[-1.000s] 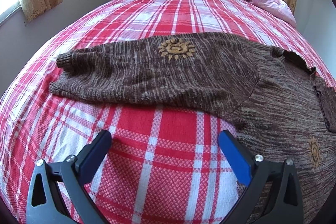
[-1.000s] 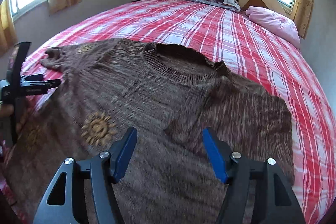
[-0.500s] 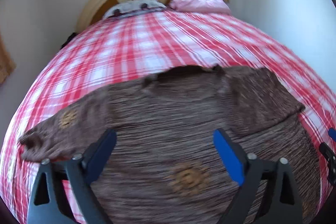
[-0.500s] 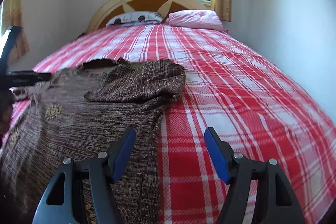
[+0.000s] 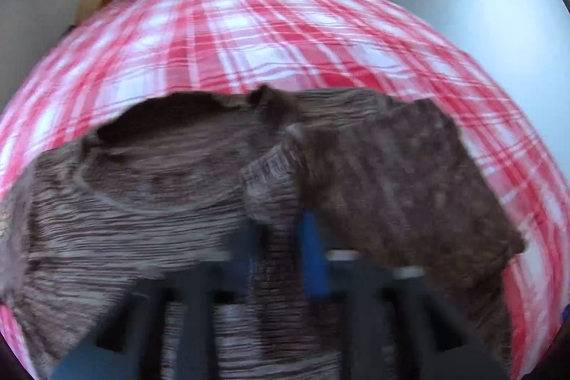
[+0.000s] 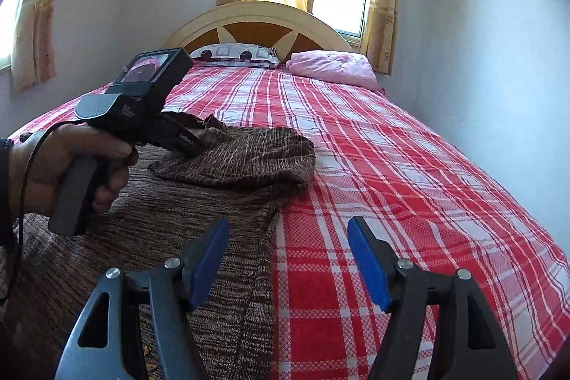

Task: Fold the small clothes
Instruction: 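Fold the held sleeve across the sweater body with the right gripper and release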

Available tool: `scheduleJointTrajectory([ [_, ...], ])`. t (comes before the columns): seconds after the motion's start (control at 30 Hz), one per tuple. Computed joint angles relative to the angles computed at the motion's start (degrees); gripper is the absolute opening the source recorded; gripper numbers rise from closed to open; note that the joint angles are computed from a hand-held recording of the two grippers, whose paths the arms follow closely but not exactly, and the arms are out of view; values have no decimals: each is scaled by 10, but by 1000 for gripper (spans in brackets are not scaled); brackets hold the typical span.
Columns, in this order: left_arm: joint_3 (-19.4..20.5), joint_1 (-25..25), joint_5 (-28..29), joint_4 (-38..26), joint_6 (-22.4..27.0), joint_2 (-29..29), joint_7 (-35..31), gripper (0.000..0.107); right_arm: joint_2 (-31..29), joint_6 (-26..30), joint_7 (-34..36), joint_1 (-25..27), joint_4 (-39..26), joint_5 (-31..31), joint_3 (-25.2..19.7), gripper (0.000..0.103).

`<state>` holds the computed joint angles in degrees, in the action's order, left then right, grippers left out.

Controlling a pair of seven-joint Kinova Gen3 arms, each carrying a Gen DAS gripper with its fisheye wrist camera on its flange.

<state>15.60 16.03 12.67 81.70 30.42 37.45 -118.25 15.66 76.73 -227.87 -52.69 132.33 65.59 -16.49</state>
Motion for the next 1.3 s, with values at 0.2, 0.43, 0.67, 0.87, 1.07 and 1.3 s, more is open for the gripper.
scheduleJointTrajectory([
  [0.2,69,-73,45,62,-52,-54,-74,8,10,3,17,-3,-9,-3,0,70],
  [0.43,75,-126,99,57,-36,-76,-142,8,21,-2,47,-2,-26,-15,8,70],
  [0.67,-21,-67,47,9,1,-43,-69,8,29,-5,72,-1,-36,-20,14,71],
  [0.87,-73,-17,-17,22,-30,-20,9,23,29,-24,100,9,-42,-31,22,71],
  [1.07,-84,-9,-69,88,-142,-53,49,58,8,-27,61,2,-17,-15,11,71],
  [1.3,-149,36,-133,57,-137,-35,124,71,-81,-132,147,82,-34,58,23,71],
])
